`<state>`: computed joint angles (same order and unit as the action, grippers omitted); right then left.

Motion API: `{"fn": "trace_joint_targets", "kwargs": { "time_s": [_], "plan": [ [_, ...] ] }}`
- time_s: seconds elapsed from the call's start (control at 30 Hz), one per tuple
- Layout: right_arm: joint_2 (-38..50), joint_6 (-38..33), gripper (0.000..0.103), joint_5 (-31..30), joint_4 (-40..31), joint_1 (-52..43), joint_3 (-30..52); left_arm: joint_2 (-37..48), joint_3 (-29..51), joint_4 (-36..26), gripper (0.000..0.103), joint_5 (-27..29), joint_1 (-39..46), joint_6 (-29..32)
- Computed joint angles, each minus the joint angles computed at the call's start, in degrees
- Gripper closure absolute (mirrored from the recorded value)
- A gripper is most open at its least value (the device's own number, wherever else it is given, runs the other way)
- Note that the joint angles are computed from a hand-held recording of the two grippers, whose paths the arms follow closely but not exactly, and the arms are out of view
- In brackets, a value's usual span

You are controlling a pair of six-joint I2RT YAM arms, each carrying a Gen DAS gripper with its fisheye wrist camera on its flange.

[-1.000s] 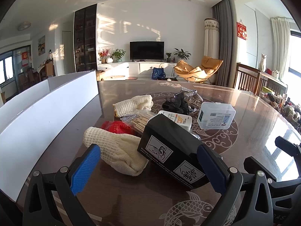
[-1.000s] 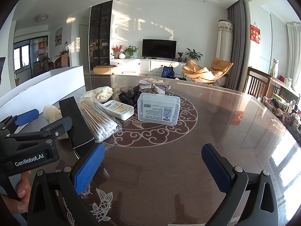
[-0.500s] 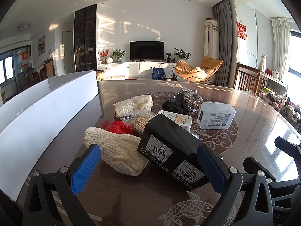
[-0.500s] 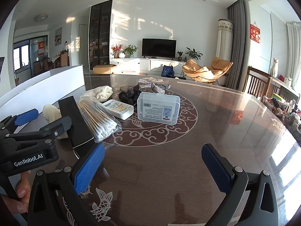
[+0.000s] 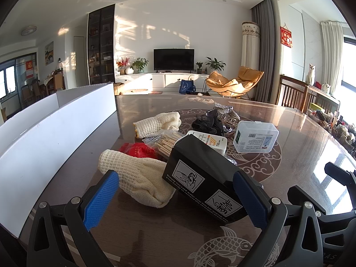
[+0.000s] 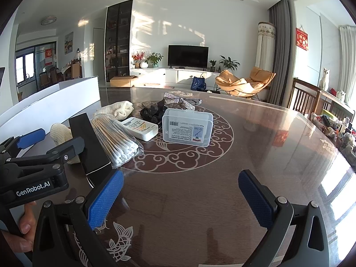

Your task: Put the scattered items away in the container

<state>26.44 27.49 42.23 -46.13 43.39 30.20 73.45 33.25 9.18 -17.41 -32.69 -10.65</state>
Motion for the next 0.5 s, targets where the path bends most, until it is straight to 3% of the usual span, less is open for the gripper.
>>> {"fn": "trace_joint_targets", "kwargs": {
  "time_s": [0.5],
  "plan": [
    [0.31, 0.40, 0.001, -0.03, 0.17, 0.23, -0.19, 0.76, 0.10, 0.54, 0.000, -0.13, -0.23, -0.15]
  ]
}}
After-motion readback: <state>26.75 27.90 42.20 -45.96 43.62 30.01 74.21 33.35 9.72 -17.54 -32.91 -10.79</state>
